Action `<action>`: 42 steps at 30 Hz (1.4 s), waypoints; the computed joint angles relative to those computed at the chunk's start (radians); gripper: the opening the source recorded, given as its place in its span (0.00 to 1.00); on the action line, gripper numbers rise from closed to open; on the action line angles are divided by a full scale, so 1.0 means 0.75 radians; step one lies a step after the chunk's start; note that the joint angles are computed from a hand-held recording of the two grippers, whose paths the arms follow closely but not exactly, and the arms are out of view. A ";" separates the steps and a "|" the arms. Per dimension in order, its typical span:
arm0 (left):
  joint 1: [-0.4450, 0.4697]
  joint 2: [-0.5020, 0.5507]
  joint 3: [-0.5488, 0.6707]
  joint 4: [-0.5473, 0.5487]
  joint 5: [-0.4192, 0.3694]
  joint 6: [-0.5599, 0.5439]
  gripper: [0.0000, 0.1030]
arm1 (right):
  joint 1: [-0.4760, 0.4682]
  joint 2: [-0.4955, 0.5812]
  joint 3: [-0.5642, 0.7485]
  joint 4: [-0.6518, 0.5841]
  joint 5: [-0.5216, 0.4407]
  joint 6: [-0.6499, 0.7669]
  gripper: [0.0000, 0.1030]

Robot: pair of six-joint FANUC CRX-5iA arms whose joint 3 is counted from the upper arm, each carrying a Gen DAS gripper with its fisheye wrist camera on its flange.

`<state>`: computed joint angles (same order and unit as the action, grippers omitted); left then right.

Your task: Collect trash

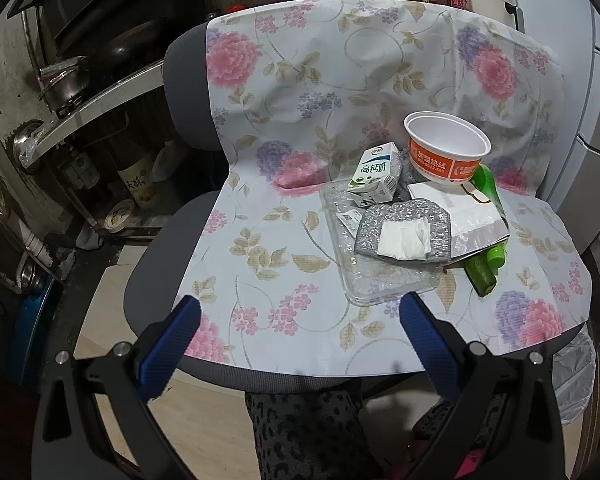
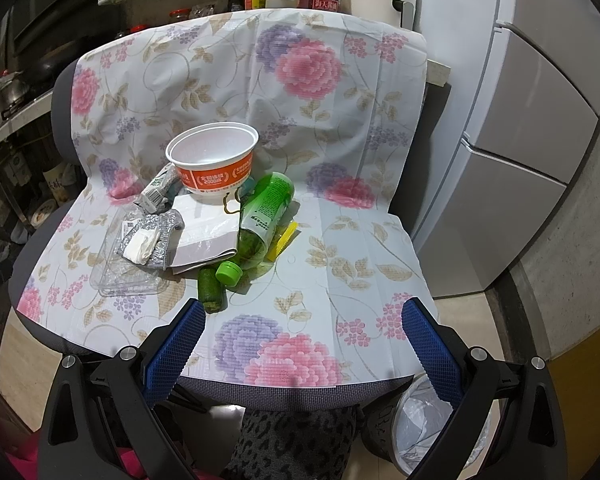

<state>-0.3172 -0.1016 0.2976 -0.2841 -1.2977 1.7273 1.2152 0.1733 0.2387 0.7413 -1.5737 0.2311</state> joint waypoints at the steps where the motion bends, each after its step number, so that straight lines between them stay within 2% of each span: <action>1: -0.003 -0.003 -0.003 -0.002 0.001 0.000 0.94 | 0.000 0.000 0.000 0.000 0.000 0.000 0.94; 42: 0.019 0.034 0.063 0.017 -0.032 -0.018 0.94 | -0.002 0.024 0.052 0.003 -0.019 0.014 0.94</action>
<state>-0.3033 -0.0762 0.3450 -0.2715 -1.3215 1.7137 1.2135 0.1910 0.2777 0.7435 -1.5877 0.2414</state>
